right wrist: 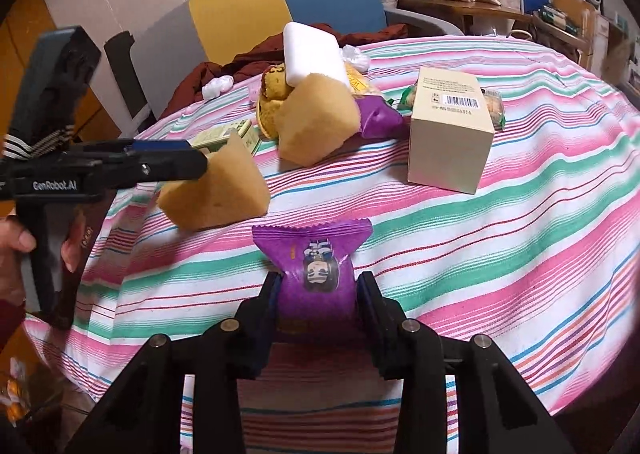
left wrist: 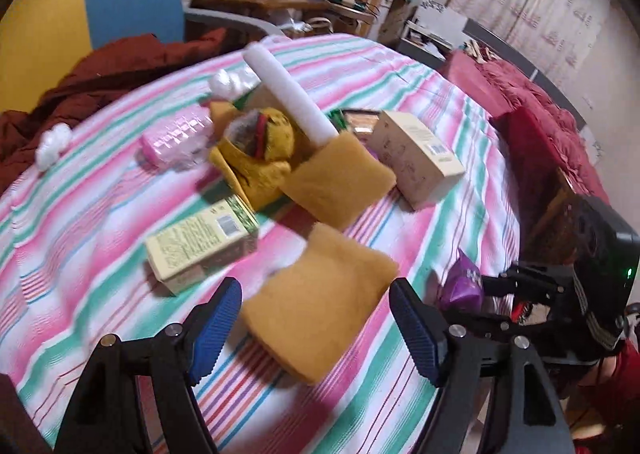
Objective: Organize objects
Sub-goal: 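Grasp the tan sponge with the left tool, then lower the tan sponge into the tin with the left tool while the right drops the packet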
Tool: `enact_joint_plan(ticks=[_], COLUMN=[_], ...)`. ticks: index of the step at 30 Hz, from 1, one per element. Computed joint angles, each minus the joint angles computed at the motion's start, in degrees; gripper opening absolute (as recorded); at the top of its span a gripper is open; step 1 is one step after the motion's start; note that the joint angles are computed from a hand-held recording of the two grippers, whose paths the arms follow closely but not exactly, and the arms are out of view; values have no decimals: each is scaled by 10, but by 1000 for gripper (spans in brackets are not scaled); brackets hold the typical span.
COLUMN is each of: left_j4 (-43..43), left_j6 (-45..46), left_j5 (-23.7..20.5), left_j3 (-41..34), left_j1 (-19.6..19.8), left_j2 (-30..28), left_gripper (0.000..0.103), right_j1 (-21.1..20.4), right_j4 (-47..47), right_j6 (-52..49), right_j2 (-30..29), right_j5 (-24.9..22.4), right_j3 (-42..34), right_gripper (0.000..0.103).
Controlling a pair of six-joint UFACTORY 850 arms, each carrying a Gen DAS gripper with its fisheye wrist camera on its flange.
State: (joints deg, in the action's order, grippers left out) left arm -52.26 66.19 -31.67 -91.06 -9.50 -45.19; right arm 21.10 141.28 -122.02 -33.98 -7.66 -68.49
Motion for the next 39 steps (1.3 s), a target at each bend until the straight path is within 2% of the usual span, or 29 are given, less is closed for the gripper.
enact_joint_plan(ticks=[3, 6, 10, 13, 16, 17, 18, 19, 21, 24, 28, 32, 39], left_j4=[9, -38, -58, -30, -15, -17, -17, -23, -76, -166, -263, -383, -501], left_j6=[5, 58, 83, 46, 19, 17, 11, 11, 45, 90, 134, 226, 309], left_j5=[17, 22, 50, 91, 109, 120, 134, 146, 134, 90, 61, 39, 7], left_j3=[15, 46, 77, 83, 82, 86, 92, 99, 107, 121, 164, 234, 333], left_j1=[-5, -5, -9, -17, -19, -20, -21, -21, -14, 6, 26, 46, 94], left_j2=[6, 25, 45, 45, 38, 40, 43, 48, 53, 59, 83, 132, 215], left_gripper=[77, 78, 78, 78, 77, 70, 59, 57, 56, 55, 55, 55, 55], right_j1=[1, 1, 2, 5, 6, 5, 5, 5, 5, 6, 15, 23, 47], right_j4=[10, 19, 21, 62, 81, 78, 73, 72, 78, 71, 60, -27, -179], right_j6=[-8, -19, -14, -55, -75, -70, -63, -61, -63, -52, -52, 29, 166], right_j2=[0, -1, 0, -2, -2, -2, -1, 0, 1, 8, 13, 15, 13], right_j5=[0, 1, -2, 4, 8, 8, 8, 9, 10, -4, 2, -3, -20], right_j3=[0, 0, 0, -2, -4, -3, -3, -3, -2, 5, 5, 1, -21], right_gripper=[40, 40, 40, 40, 40, 40, 40, 40, 40, 38, 37, 37, 35])
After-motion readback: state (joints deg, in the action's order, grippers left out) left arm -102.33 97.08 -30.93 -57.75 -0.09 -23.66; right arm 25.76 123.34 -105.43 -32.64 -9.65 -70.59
